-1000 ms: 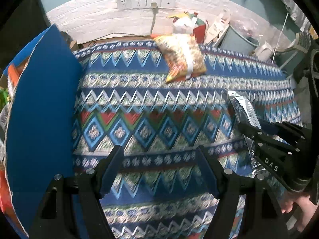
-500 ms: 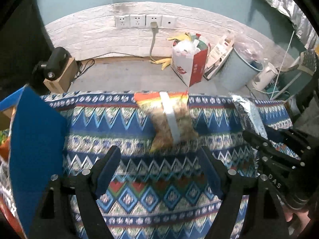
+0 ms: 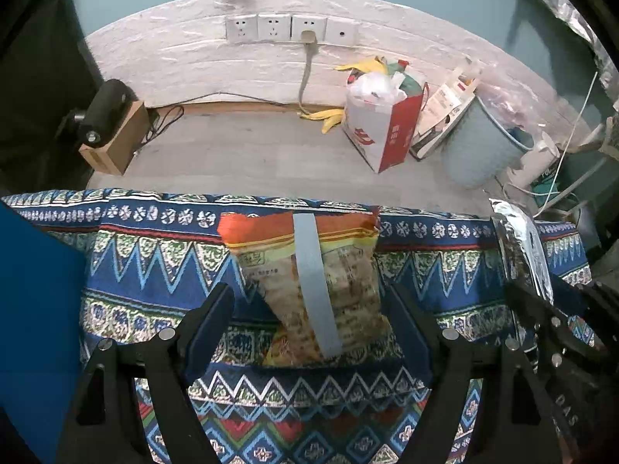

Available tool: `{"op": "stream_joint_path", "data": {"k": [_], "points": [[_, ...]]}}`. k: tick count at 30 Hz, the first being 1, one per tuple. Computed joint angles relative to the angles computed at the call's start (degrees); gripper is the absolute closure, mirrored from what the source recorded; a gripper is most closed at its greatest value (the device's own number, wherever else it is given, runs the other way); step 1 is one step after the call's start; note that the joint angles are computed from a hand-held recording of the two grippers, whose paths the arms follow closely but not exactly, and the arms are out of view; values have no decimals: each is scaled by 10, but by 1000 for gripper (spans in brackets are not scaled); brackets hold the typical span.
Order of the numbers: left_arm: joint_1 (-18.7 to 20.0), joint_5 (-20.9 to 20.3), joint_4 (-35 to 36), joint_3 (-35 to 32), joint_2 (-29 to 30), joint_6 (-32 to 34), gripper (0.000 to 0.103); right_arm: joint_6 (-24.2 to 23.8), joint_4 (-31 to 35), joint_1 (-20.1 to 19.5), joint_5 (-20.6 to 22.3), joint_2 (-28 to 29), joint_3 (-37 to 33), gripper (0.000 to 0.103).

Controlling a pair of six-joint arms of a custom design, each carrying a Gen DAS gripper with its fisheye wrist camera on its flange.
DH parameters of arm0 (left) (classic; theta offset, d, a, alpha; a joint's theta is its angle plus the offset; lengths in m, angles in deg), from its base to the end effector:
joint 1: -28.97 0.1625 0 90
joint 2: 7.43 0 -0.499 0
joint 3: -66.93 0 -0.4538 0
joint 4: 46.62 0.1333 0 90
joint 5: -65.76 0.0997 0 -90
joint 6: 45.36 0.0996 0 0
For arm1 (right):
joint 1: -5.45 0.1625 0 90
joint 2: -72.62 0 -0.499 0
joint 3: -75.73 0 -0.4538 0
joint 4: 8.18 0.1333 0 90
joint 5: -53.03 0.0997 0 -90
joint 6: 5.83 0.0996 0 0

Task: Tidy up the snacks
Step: 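Grasp the yellow strapped snack bag with the left tool while the right holds the foil packet, then carry the yellow bag and the foil packet over the box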

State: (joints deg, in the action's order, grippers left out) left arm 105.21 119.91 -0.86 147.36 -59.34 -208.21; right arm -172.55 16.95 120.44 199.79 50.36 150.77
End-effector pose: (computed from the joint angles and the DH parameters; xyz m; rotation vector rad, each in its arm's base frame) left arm 0.0357 -0.6599 0.2338 0.5566 2.4308 -0.3199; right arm 0.3200 -0.5683 -0.0841 0.0991 -2.1982 0.6088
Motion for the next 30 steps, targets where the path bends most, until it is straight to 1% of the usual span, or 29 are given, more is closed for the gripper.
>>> {"op": "stream_joint_path", "data": {"k": [1,2,3,4,5,6,9,14,20,24,30], "points": [[1,0,0,-1,2,2,22,-1,1,0,2,2,-1,77],[2,3,-1,-1,1,5,25,-4,1,0,6,5,-3,77],[4,11,-3,-2,0,13,35,-7,3,0,8,8,-4,77],[5,17,0,-3,-1,16,40,-8,4,0,10,10,-6,77],[7,23,5,-5,0,18,52,-8,5,0,11,11,-7,77],[8,31,11,-7,0,17,60,-8,5,0,11,12,-7,77],[3,19,0,3,-7,35,64,-7,5,2,13,14,-7,77],[-3,21,-16,28,-32,65,65,6,10,9,15,15,-7,77],[-10,26,-19,46,-65,76,65,23,17,23,18,15,-11,77],[-17,24,-22,62,-93,90,65,31,23,39,26,15,-15,77],[-25,32,-18,82,-133,102,65,51,35,63,29,16,-22,77]]}}
